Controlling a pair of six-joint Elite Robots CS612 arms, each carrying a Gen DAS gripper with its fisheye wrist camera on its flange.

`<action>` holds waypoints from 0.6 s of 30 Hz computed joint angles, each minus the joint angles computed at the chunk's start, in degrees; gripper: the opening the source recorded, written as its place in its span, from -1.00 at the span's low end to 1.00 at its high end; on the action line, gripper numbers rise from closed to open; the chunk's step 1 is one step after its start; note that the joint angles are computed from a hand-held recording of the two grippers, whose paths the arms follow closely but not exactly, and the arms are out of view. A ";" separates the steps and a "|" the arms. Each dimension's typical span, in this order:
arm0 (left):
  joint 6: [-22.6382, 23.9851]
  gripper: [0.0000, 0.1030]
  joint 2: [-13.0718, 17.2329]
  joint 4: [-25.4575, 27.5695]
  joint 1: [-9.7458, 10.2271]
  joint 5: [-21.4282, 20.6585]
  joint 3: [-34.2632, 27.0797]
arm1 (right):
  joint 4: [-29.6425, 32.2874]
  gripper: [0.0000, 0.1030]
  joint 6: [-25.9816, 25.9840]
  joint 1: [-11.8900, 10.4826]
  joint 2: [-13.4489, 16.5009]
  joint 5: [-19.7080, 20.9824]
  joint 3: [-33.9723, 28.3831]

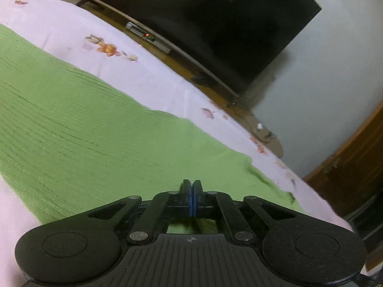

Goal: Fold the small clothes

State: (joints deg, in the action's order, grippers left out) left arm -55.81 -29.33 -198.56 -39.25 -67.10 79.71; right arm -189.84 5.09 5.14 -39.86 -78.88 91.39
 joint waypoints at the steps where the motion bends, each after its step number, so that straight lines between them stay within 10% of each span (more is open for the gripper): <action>1: 0.27 -0.98 -0.01 -0.29 -0.08 0.58 -0.10 | 0.04 -0.59 0.04 0.08 -0.05 -0.25 0.01; 12: 11.14 -0.94 -1.90 10.39 -1.76 3.18 -0.24 | -0.68 -0.42 0.79 0.29 -0.45 -0.15 0.67; 16: 7.80 -0.91 -4.88 9.08 -2.14 5.12 3.95 | -0.38 -0.37 0.76 0.34 -0.92 0.05 0.69; 17: 5.78 -0.70 -5.58 7.64 -2.29 6.73 5.57 | -1.52 -0.37 1.35 0.21 -1.07 0.79 0.98; 18: 3.50 -0.07 -6.52 6.49 -2.53 8.53 7.61 | -2.15 -0.37 1.84 0.17 -1.21 1.34 1.16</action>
State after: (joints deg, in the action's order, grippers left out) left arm -52.32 -35.84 -192.07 -41.78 -58.58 87.32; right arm -191.99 6.93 5.32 -41.08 -77.54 92.55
